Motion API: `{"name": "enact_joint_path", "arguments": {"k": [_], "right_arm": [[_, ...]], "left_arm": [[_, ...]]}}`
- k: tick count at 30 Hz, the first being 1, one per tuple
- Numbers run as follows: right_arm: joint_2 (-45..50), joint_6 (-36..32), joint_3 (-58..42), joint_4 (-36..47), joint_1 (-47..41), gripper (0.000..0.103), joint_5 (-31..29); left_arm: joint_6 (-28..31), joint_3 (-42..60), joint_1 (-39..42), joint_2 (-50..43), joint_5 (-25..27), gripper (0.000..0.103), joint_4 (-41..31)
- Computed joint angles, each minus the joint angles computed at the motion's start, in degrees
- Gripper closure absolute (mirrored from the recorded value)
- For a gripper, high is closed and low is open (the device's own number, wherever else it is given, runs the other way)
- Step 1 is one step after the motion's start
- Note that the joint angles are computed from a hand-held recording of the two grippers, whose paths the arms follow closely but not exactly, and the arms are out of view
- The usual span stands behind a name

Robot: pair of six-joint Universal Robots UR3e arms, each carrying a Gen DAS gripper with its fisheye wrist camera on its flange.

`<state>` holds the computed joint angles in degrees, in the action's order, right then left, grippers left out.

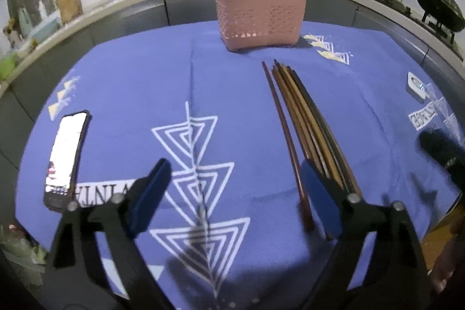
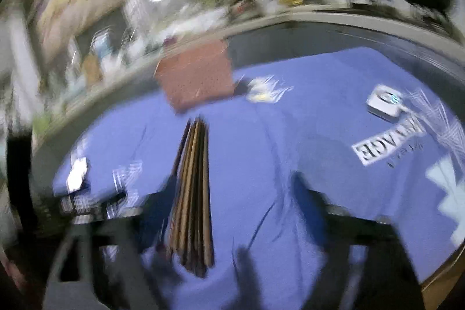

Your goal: Organize utensils

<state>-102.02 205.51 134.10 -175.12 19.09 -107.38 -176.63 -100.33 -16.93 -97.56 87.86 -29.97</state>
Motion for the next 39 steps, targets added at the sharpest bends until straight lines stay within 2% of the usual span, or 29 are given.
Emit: {"name": "enact_joint_path", "arguments": {"k": [1, 2, 3, 6, 7, 12, 15, 21, 22, 23, 24, 25, 28, 31, 33, 35, 37, 39], "right_arm": [[0.8, -1.9, -1.0, 2.3, -0.7, 0.053, 2.2], [2.0, -3.2, -1.9, 4.1, -1.1, 0.063, 3.8], [3.1, -4.2, -2.5, 5.3, -1.5, 0.069, 5.3], [6.3, -6.0, -4.1, 7.0, -2.0, 0.077, 8.2], [7.1, -6.5, -4.5, 7.2, -2.0, 0.078, 8.6], [10.6, -8.8, -6.6, 9.1, -2.3, 0.080, 10.2], [12.0, -8.8, -6.4, 8.0, -1.5, 0.081, 6.7], [14.1, -11.2, -7.4, 6.9, -3.0, 0.082, 7.4], [14.7, -12.0, -8.0, 7.0, -3.8, 0.082, 8.3], [15.0, -12.8, -8.7, 7.4, -4.5, 0.084, 8.8], [14.8, -13.8, -9.4, 8.5, -5.5, 0.093, 9.3], [13.6, -14.5, -8.9, 9.5, -6.9, 0.096, 10.6], [9.5, -15.8, -6.0, 11.2, -10.4, 0.096, 11.9], [5.8, -19.9, -5.4, 16.0, -14.1, 0.096, 15.3], [7.2, -21.4, -8.7, 19.3, -15.1, 0.096, 15.6], [10.8, -22.8, -14.2, 22.9, -17.0, 0.096, 18.3], [16.0, -22.9, -21.2, 25.2, -17.0, 0.096, 17.8], [20.8, -24.5, -28.3, 28.2, -17.2, 0.095, 18.4]], "left_arm": [[0.0, 1.0, 0.9, -0.5, -2.1, 0.027, -1.6], [0.4, 2.0, 1.8, -1.2, -4.6, 0.033, -3.5], [1.0, 3.2, 2.3, -2.1, -6.8, 0.039, -5.3], [3.1, 6.4, 2.0, -5.1, -10.7, 0.054, -8.6], [3.6, 7.3, 1.5, -6.1, -11.2, 0.055, -9.0], [3.9, 11.1, -2.0, -11.1, -7.9, 0.072, -10.2], [3.8, 10.4, -2.8, -11.3, -6.3, 0.073, -8.2], [3.7, 13.2, -4.1, -13.9, -3.4, 0.073, -7.6], [3.7, 13.4, -4.1, -14.2, -3.1, 0.076, -7.1], [3.7, 13.8, -4.1, -14.6, -2.7, 0.093, -6.8], [4.2, 13.9, -3.5, -14.5, -3.3, 0.097, -7.3], [4.5, 13.8, -2.7, -14.1, -4.5, 0.097, -8.0], [7.0, 9.7, 0.5, -10.8, -6.5, 0.097, -7.8], [9.5, 9.1, 2.4, -9.6, -8.0, 0.097, -9.8], [11.1, 12.3, 2.2, -11.3, -7.5, 0.096, -12.0], [11.9, 17.4, 1.3, -14.6, -5.8, 0.094, -13.6], [12.4, 24.7, 0.9, -19.4, -6.1, 0.094, -15.8], [12.1, 33.0, 0.1, -24.7, -5.1, 0.085, -17.9]]}}
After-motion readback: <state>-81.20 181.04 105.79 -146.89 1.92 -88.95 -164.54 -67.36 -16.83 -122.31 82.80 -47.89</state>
